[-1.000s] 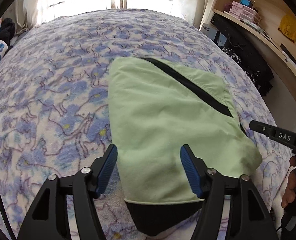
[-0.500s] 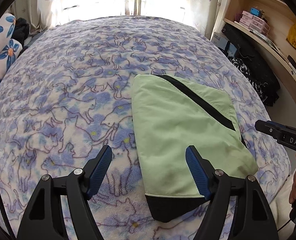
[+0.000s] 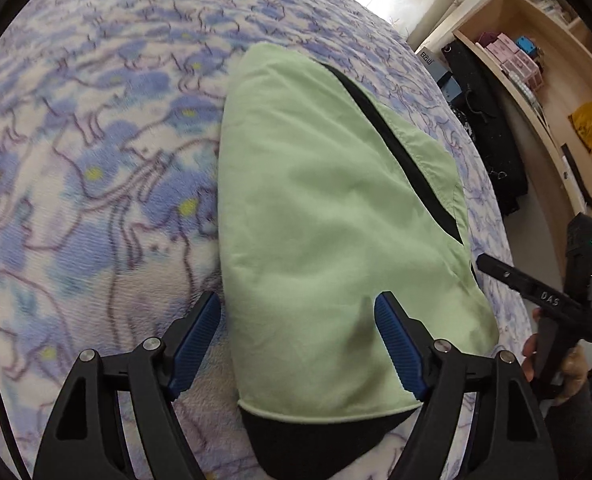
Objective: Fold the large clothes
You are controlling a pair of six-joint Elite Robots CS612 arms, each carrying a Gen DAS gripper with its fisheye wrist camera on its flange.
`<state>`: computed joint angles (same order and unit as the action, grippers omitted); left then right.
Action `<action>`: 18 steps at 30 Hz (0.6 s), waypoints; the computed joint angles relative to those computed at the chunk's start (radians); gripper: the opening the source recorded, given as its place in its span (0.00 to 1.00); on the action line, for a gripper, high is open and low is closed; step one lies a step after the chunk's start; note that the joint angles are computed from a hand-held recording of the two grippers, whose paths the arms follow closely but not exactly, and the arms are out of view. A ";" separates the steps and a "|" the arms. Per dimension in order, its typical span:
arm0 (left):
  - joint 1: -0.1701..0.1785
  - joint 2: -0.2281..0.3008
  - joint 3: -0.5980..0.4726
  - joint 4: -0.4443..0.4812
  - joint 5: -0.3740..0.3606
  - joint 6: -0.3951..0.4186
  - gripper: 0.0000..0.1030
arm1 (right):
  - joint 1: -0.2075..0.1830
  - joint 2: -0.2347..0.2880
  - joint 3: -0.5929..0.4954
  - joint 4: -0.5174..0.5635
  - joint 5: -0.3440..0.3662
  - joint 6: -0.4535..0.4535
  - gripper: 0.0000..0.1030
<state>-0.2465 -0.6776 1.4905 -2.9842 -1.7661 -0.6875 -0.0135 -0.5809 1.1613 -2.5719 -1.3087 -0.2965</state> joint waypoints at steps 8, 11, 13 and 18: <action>0.015 0.065 -0.040 -0.087 -0.069 -0.045 0.89 | -0.014 0.073 -0.116 0.196 0.079 -0.051 0.72; 0.019 0.080 -0.061 -0.092 -0.078 -0.026 0.92 | -0.022 0.094 -0.144 0.218 0.161 -0.061 0.71; 0.022 0.092 -0.083 -0.077 -0.093 -0.001 0.93 | -0.027 0.110 -0.171 0.261 0.240 -0.079 0.61; 0.027 0.116 -0.155 -0.005 -0.107 0.036 0.93 | -0.015 0.150 -0.234 0.303 0.277 -0.093 0.47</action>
<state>-0.2194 -0.5612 1.3356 -2.9895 -1.8727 -0.6512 -0.0281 -0.4309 0.9271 -2.2694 -1.0322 -0.3894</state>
